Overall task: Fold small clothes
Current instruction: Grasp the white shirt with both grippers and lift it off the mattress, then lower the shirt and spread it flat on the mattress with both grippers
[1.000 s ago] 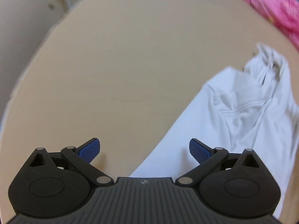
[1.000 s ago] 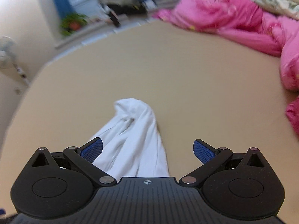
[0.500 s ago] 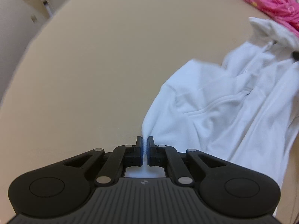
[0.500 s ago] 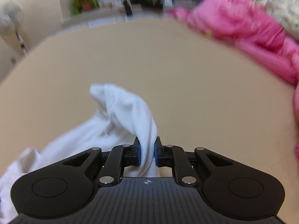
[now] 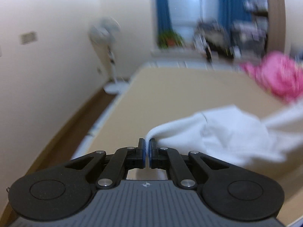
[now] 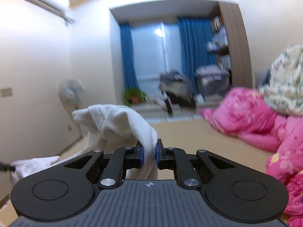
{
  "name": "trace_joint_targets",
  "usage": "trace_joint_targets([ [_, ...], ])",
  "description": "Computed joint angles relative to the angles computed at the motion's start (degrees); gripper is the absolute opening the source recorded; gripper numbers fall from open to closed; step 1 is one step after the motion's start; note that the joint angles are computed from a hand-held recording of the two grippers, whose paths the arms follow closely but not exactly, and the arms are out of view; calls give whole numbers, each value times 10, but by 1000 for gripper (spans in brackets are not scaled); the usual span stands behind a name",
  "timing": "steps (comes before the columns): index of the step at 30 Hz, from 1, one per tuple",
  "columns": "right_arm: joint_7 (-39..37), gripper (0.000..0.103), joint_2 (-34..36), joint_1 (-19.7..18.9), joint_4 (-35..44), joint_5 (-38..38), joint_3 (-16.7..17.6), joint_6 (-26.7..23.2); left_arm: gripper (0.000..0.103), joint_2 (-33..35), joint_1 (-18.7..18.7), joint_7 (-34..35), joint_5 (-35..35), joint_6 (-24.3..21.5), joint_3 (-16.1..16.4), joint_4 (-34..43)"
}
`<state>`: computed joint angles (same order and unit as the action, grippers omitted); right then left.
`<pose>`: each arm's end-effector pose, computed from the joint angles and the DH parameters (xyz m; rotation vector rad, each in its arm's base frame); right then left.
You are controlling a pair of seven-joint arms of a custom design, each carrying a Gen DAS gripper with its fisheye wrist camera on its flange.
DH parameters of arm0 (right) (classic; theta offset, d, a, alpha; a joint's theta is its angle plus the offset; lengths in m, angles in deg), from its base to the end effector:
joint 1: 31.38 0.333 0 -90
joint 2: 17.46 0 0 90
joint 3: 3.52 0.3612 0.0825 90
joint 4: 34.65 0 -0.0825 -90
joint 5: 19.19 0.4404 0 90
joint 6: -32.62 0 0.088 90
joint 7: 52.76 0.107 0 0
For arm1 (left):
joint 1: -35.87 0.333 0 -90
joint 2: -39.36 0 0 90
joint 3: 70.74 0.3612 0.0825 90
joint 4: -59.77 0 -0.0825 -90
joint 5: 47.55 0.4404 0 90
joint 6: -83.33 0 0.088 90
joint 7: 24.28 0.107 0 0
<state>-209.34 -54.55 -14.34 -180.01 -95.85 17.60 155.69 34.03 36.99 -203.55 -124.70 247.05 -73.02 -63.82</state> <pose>0.3451 0.2426 0.5505 -0.9075 1.7669 -1.3687 0.5944 0.0405 0.5150 -1.2521 1.9354 -1.0404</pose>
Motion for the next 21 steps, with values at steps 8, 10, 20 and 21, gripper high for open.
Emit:
trace_joint_targets([
  [8,-61,12,-96,76,21,31,119,-92,3,-222,34,17,-48,-101,95,-95],
  [10,-63,12,-106,78,32,18,144,-101,3,-256,37,-15,-29,-121,114,-96],
  [20,-18,12,-171,75,-4,1,111,1,3,-248,-34,-8,-43,13,89,-58],
  [21,-7,12,-169,69,-9,8,101,14,3,-223,-43,-11,-37,30,80,-45],
])
